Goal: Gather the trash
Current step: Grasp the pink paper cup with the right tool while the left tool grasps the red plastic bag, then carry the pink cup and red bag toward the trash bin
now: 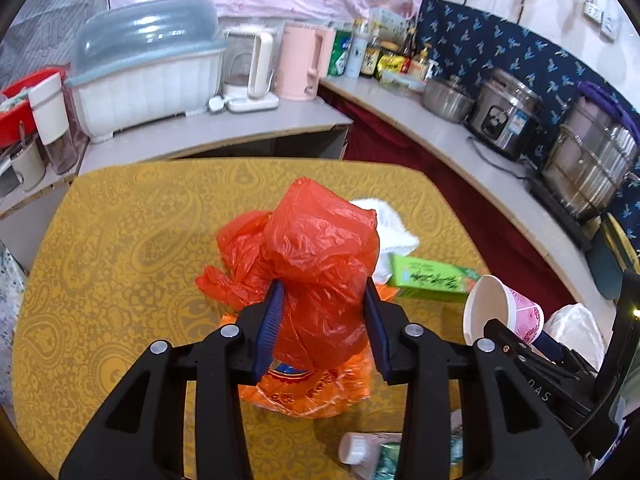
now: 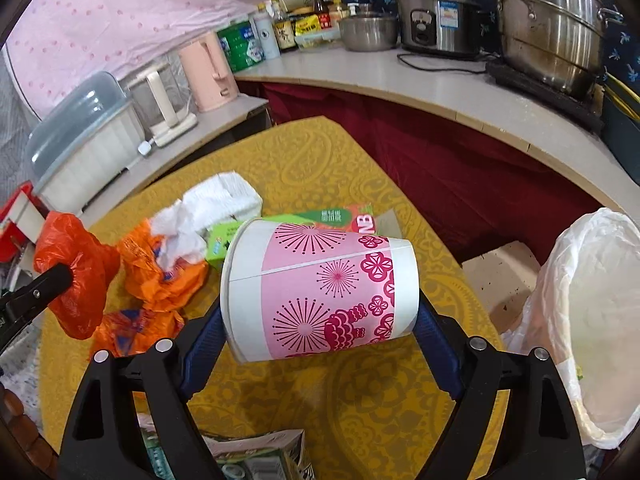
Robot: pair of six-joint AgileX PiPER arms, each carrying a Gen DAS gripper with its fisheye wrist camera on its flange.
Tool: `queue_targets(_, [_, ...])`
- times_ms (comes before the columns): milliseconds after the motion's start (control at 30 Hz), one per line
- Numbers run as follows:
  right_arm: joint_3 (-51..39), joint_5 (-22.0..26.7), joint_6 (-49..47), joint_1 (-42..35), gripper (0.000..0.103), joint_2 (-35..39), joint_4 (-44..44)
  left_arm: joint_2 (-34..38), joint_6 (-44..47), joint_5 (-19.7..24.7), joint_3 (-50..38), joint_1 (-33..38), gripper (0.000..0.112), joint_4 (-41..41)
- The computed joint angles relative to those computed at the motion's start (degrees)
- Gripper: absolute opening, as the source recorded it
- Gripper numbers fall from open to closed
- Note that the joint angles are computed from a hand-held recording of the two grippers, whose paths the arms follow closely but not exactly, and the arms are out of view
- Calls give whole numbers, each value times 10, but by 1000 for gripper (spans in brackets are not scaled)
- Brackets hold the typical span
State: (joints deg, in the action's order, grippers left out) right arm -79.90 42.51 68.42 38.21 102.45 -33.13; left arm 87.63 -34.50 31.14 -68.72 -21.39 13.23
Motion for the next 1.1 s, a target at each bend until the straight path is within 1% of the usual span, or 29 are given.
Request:
queue_targets(100, [15, 4, 14, 5, 83, -33, -16, -22, -21, 12, -7, -19, 37, 23])
queue_targets(300, [51, 19, 40, 15, 83, -110, -49, -61, -86, 46, -30, -84, 37, 91])
queue_targets(500, [91, 48, 63, 21, 83, -190, -80, -72, -153, 93, -75, -175, 37, 161])
queue_targets(700, [144, 80, 79, 17, 83, -280, -101, -56, -202, 135, -119, -261, 37, 213])
queue_targets(833, [177, 103, 78, 5, 83, -340, -105, -30, -222, 160, -155, -318, 37, 237])
queue_targets(933, [206, 119, 78, -7, 83, -387, -105, -9, -231, 176, -181, -358, 37, 250])
queue_targets(1100, [248, 129, 53, -46, 83, -452, -90, 39, -229, 192, -236, -407, 37, 253])
